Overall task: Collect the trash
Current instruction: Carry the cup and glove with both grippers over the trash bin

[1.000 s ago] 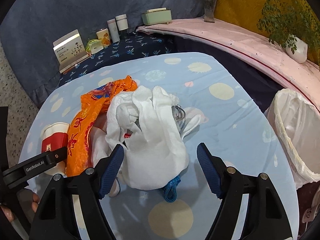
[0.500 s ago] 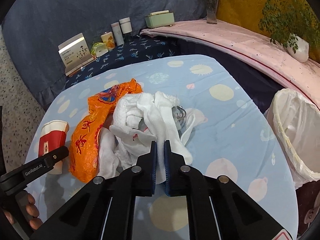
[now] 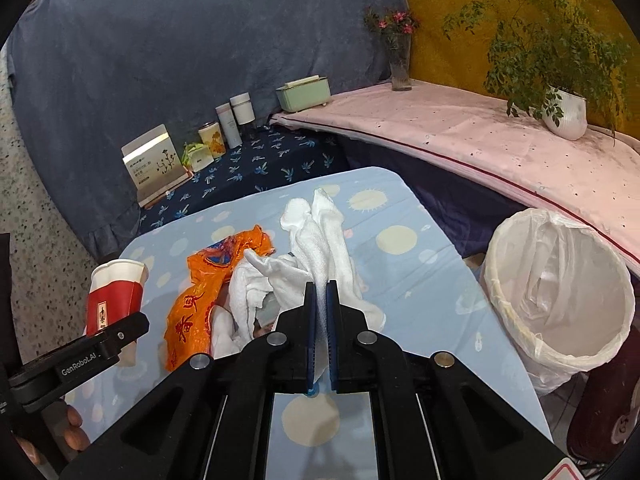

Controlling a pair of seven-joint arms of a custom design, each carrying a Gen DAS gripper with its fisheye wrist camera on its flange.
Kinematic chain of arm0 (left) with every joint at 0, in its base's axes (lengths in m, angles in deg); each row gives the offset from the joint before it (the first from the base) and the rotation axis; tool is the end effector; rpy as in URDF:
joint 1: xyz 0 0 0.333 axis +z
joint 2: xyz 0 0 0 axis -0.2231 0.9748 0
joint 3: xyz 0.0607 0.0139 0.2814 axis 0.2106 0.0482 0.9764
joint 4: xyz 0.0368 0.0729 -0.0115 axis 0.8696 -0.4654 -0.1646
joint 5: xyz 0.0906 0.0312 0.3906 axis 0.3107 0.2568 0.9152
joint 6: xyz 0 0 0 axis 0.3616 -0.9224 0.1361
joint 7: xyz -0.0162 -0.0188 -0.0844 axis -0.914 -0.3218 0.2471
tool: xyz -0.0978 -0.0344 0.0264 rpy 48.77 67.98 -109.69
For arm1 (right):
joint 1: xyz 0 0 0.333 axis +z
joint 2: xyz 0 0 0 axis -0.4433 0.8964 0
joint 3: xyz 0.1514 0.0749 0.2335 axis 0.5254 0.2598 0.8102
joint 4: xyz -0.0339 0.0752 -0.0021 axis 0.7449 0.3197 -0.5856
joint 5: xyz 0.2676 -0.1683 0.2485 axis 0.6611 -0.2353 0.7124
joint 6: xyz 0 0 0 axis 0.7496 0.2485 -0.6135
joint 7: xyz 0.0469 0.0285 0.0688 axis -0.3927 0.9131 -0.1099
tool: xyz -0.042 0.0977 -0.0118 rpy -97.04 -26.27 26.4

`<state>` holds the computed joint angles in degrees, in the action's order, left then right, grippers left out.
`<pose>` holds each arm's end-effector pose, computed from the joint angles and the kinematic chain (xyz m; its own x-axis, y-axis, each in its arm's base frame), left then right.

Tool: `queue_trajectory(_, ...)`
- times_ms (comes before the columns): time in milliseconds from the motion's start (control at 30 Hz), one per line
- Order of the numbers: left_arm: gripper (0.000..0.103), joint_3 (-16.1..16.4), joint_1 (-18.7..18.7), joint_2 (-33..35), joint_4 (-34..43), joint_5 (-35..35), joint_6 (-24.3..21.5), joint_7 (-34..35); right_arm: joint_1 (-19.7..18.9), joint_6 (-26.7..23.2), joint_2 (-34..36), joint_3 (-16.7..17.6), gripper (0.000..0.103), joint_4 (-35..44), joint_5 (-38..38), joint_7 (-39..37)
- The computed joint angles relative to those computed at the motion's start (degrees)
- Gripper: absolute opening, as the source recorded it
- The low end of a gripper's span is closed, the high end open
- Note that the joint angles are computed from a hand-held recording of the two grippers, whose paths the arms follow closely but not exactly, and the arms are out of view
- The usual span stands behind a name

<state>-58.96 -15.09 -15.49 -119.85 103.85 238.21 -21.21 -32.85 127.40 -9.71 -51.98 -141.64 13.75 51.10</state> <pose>0.5161 -0.1384 0.3587 0.5620 -0.7977 0.2186 -0.5435 -0.5554 -0.6294 0.6067 0.2729 0.3554 0.4646 -0.8637 -0.1953 -0.6249 -0.1635 -0.7634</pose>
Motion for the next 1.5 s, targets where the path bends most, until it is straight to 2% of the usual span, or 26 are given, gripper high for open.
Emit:
queue_trajectory(333,0.063,-1.18,-4.57,4.93,8.13,-1.67,-3.50,5.33,-13.07,2.31,-0.74,9.04,0.005,-3.91,-1.91,1.38)
queue_trajectory(467,0.063,-0.80,-7.24,8.62,13.01,-2.94,-4.85,8.73,-17.40,2.58,-0.43,11.26,0.005,-4.78,-4.10,3.34)
queue_trajectory(600,0.063,-0.07,-10.26,12.76,18.33,-4.34,-6.04,12.55,-20.52,2.86,0.05,11.99,0.005,-5.16,-5.97,5.70)
queue_trajectory(767,0.063,1.14,-13.73,18.12,25.24,-7.26,-6.83,18.15,-23.97,3.06,1.09,12.30,0.005,-5.17,-8.26,8.24)
queue_trajectory(1067,0.063,3.47,-19.79,28.02,38.42,-13.11,-9.27,28.54,-27.16,2.80,2.89,10.53,0.005,-4.42,-9.90,11.48)
queue_trajectory(1300,0.063,5.08,-23.31,35.21,48.27,-17.77,-11.01,36.01,-27.82,2.78,4.01,8.24,0.005,-3.46,-9.95,13.09)
queue_trajectory(1500,0.064,5.71,-25.24,42.39,58.10,-22.80,-13.27,43.53,-26.61,2.50,5.01,4.98,0.005,-1.89,-9.22,14.35)
